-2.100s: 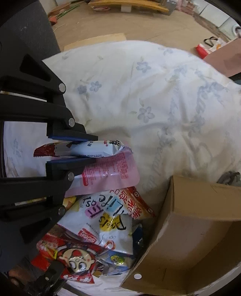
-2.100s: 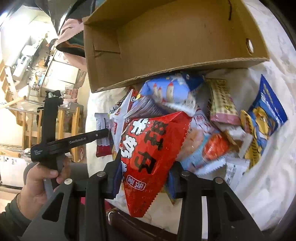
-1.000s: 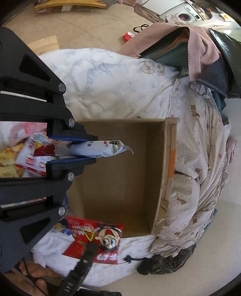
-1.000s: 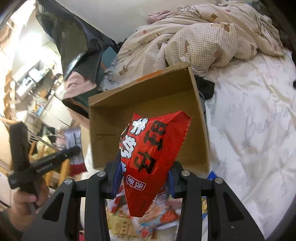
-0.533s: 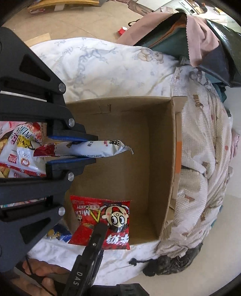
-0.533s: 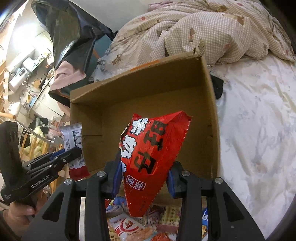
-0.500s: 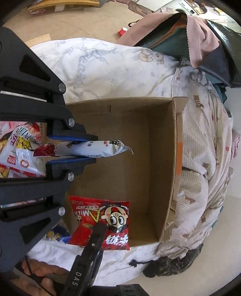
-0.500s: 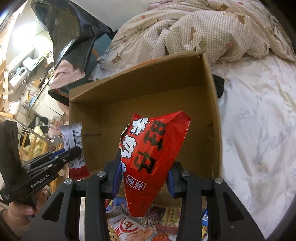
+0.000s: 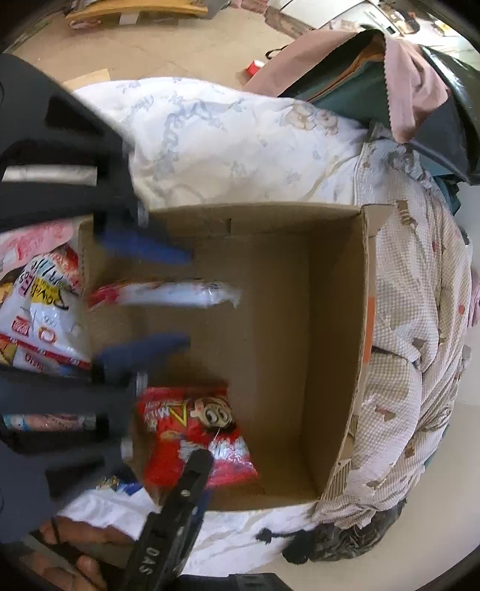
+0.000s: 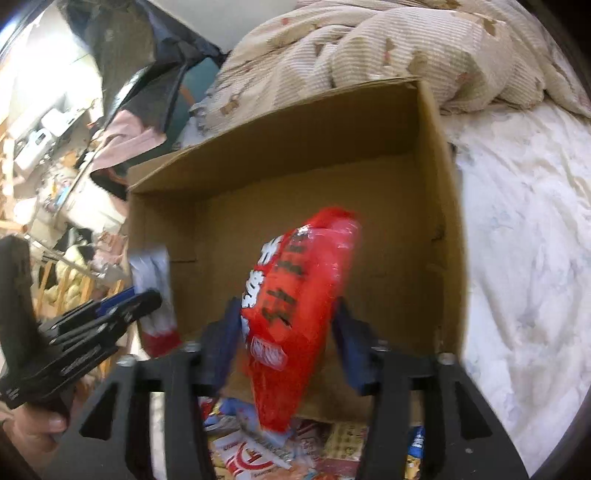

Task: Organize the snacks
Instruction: 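Lower both held snacks into the cardboard box and open both grippers, then grasp the pink pouch with the left gripper while the right grasps the blue-white packet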

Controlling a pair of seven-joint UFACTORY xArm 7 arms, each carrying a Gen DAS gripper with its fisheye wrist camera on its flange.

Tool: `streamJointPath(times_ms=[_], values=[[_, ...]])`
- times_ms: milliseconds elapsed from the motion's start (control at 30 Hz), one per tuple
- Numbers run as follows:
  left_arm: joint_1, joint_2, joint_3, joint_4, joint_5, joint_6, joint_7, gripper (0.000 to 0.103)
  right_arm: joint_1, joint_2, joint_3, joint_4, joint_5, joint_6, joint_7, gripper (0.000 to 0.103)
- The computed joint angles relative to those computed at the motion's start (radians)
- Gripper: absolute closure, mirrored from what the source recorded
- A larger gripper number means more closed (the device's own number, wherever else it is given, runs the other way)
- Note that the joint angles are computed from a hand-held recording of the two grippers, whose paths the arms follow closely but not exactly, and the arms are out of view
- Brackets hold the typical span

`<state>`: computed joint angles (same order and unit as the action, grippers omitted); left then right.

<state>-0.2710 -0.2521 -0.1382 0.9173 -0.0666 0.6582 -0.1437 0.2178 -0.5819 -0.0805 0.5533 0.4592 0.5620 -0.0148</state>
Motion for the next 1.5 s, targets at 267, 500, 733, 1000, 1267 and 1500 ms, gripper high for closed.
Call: streamJointPath(times_ms=[267,500,733,1000,1267,1500], values=[[-0.010,-0.039,0.003,-0.021,-0.022,-0.009,0.000,0.036,-0.088,-0.068,0.076,-0.020,-0.180,-0.058,0.104,0.026],[-0.002,-0.063,-0.001,-0.037,-0.005,-0.012,-0.014,0.036,0.188,-0.071,-0.148,0.001,0.077,-0.064,-0.121,0.027],[0.007,-0.056,0.003,-0.026,-0.004,-0.009,-0.026,0.036,0.078,0.059,-0.047,0.054,0.037,0.077,-0.079,0.027],[0.013,-0.058,0.008,-0.025,-0.010,0.004,-0.040,0.036,0.006,0.041,-0.013,0.042,0.030,0.065,-0.052,0.027],[0.020,-0.142,0.016,-0.077,-0.011,0.019,-0.042,0.036,-0.021,-0.091,0.004,-0.016,0.013,0.089,-0.007,0.027],[0.026,-0.243,0.003,-0.127,0.023,0.041,-0.013,0.036,-0.029,-0.223,0.034,-0.060,-0.044,0.149,0.073,0.027]])
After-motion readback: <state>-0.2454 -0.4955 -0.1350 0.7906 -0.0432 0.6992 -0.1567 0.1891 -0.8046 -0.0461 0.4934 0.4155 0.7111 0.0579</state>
